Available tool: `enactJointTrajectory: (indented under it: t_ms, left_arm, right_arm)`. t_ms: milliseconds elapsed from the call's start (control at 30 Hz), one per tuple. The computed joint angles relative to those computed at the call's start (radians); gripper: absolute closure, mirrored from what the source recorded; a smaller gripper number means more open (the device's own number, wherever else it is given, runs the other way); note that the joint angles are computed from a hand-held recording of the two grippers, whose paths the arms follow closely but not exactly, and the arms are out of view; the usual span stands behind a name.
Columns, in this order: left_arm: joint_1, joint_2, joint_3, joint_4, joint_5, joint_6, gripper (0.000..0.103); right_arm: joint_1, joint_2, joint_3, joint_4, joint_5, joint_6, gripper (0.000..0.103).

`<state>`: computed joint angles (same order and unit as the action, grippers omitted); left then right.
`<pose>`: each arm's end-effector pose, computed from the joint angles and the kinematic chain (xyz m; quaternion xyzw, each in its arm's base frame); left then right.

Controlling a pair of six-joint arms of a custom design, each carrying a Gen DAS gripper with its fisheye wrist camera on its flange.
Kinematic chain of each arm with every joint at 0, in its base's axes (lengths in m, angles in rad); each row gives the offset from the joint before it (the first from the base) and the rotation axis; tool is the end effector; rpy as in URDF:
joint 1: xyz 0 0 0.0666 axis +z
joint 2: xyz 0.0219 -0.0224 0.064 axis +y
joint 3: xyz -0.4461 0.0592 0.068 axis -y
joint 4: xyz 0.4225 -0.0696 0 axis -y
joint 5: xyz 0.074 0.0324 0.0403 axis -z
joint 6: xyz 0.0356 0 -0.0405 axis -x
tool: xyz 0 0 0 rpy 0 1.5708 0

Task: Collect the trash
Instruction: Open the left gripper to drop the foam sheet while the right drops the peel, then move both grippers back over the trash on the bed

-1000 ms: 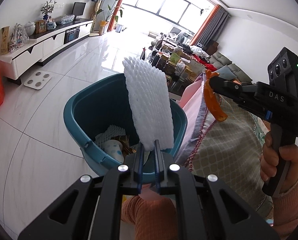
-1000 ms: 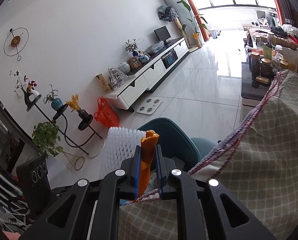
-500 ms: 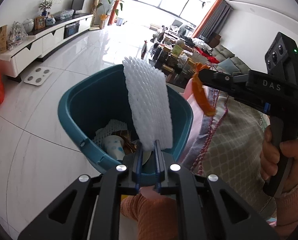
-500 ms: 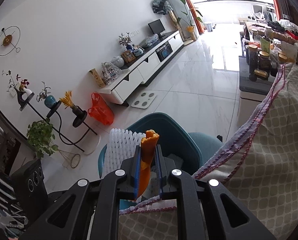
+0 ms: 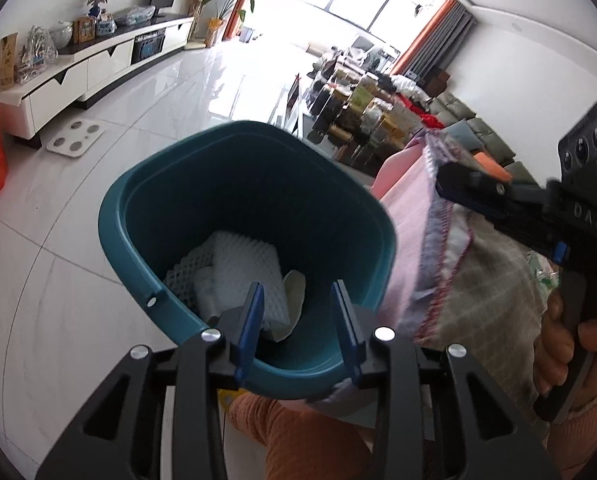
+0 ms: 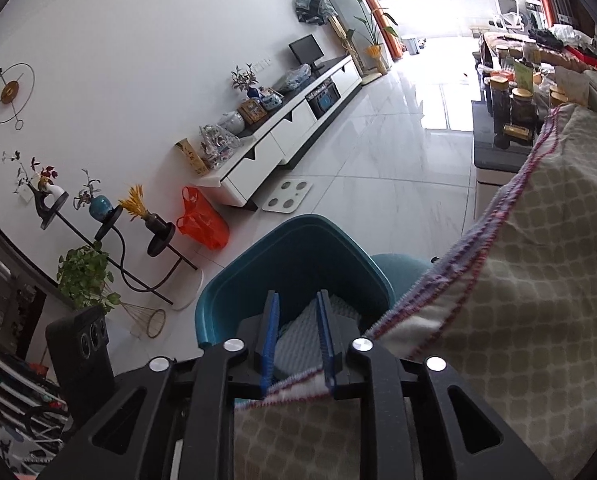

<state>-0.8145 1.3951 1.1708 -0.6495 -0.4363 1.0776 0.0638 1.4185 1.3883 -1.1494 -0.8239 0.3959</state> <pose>0.3475 -0.3470 0.4061 -0.1936 0.9000 -0.1514 0.3600 0.4784 0.0563 0.4783 -0.2806 0.8575 0.3579 0.2406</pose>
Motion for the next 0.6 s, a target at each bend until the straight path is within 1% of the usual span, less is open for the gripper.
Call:
enactJointTrajectory:
  t_ms: [100,167,233,300,400,533,600]
  left_arm:
    - [-0.020,-0.010,0.002,0.024,-0.043,-0.026,0.067]
    - [-0.037,-0.011,0.016,0.049,-0.067,-0.063,0.066]
    - [-0.053,-0.004,0.036,0.077,-0.077,-0.111,0.062]
    - [-0.069,0.012,0.064,0.104,-0.078,-0.166,0.060]
    - [-0.087,0.051,0.110,0.137,-0.056,-0.225,0.059]
    - [-0.104,0.112,0.185,0.174,0.011,-0.316,0.059]
    - [-0.115,0.149,0.227,0.184,0.039,-0.347,0.058]
  right_arm:
    - [-0.035,-0.014,-0.001,-0.018,-0.027,0.039,0.079]
    - [-0.066,-0.029,-0.005,-0.025,-0.050,0.066,0.077]
    - [-0.102,-0.049,-0.012,-0.026,-0.071,0.089,0.072]
    - [-0.133,-0.065,-0.017,-0.026,-0.083,0.104,0.072]
    - [-0.189,-0.088,-0.029,-0.015,-0.091,0.123,0.071]
    - [-0.274,-0.118,-0.047,0.013,-0.094,0.141,0.066]
    - [-0.318,-0.124,-0.052,0.019,-0.096,0.148,0.065]
